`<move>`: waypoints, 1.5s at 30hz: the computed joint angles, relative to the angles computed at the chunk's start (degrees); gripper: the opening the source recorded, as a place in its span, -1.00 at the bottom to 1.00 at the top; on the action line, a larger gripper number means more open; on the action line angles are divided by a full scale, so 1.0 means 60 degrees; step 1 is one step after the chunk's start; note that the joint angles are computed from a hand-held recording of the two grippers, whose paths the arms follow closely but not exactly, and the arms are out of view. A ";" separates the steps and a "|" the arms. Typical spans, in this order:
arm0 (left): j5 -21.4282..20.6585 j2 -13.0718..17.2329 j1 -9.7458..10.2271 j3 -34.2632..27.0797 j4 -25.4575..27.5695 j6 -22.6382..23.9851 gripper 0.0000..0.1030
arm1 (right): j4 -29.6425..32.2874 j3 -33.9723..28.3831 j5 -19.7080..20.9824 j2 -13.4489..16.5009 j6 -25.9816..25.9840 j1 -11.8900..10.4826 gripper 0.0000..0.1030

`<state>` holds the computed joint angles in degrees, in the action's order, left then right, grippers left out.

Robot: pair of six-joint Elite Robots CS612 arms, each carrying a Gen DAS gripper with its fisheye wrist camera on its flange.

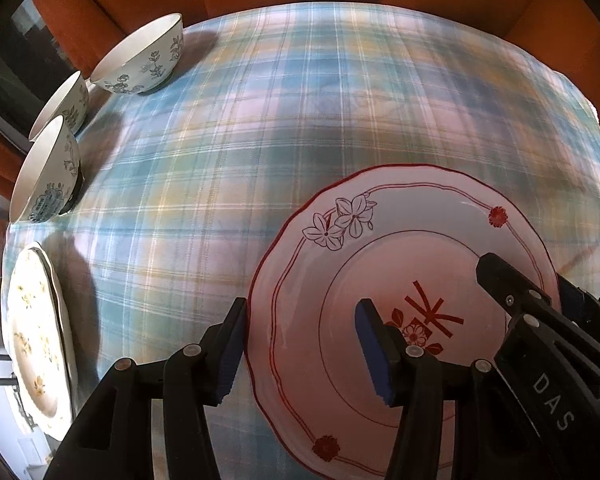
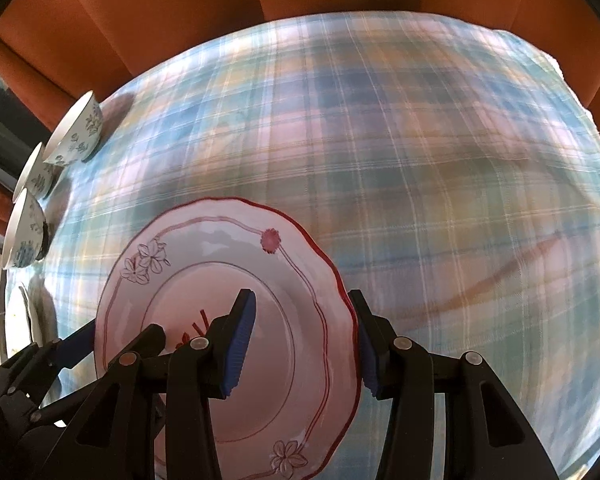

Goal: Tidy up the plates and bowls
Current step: 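Lift the red-patterned plate with both grippers and carry it over the yellow-flowered plates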

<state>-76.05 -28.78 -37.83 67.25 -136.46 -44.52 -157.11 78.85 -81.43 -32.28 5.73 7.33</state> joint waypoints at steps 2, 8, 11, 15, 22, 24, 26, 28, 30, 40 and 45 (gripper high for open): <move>-0.0064 -0.0101 0.0014 0.0208 -0.0261 0.0132 0.05 | -0.0098 0.0095 -0.0152 -0.0075 0.0064 0.0057 0.00; -0.0317 -0.0453 0.0128 0.0877 -0.1012 0.0497 0.05 | -0.0256 0.0328 -0.0519 -0.0293 0.0420 0.0248 0.00; -0.0429 -0.0656 0.0194 0.1231 -0.1397 0.0764 0.05 | -0.0358 0.0424 -0.0851 -0.0411 0.0614 0.0423 0.00; -0.0555 -0.0933 0.0334 0.1699 -0.1965 0.1111 0.05 | -0.0332 0.0431 -0.1238 -0.0535 0.0963 0.0679 0.00; -0.0648 -0.1393 0.0562 0.2512 -0.2866 0.1252 0.05 | -0.0494 0.0406 -0.1719 -0.0703 0.1211 0.1096 0.00; -0.0635 -0.1500 0.0629 0.2703 -0.3073 0.1307 0.05 | -0.0542 0.0356 -0.1845 -0.0716 0.1286 0.1232 0.00; -0.0633 -0.1637 0.0713 0.2967 -0.3331 0.1383 0.05 | -0.0565 0.0314 -0.1897 -0.0725 0.1363 0.1335 0.00; -0.0643 -0.1749 0.0795 0.3174 -0.3532 0.1444 0.05 | -0.0584 0.0257 -0.1963 -0.0730 0.1436 0.1465 0.00; -0.0636 -0.1873 0.0862 0.3413 -0.3761 0.1519 0.05 | -0.0609 0.0209 -0.2052 -0.0733 0.1504 0.1589 0.00; -0.0754 -0.2364 0.1267 0.4452 -0.4695 0.1888 0.05 | -0.0776 0.0111 -0.2522 -0.0737 0.2021 0.2196 0.00; -0.0900 -0.2544 0.1449 0.4896 -0.5057 0.1959 0.05 | -0.0690 0.0038 -0.2752 -0.0721 0.2211 0.2510 0.00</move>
<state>-81.45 -44.05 -29.14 96.63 -166.80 -32.77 -161.25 79.08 -97.95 -36.61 19.00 22.39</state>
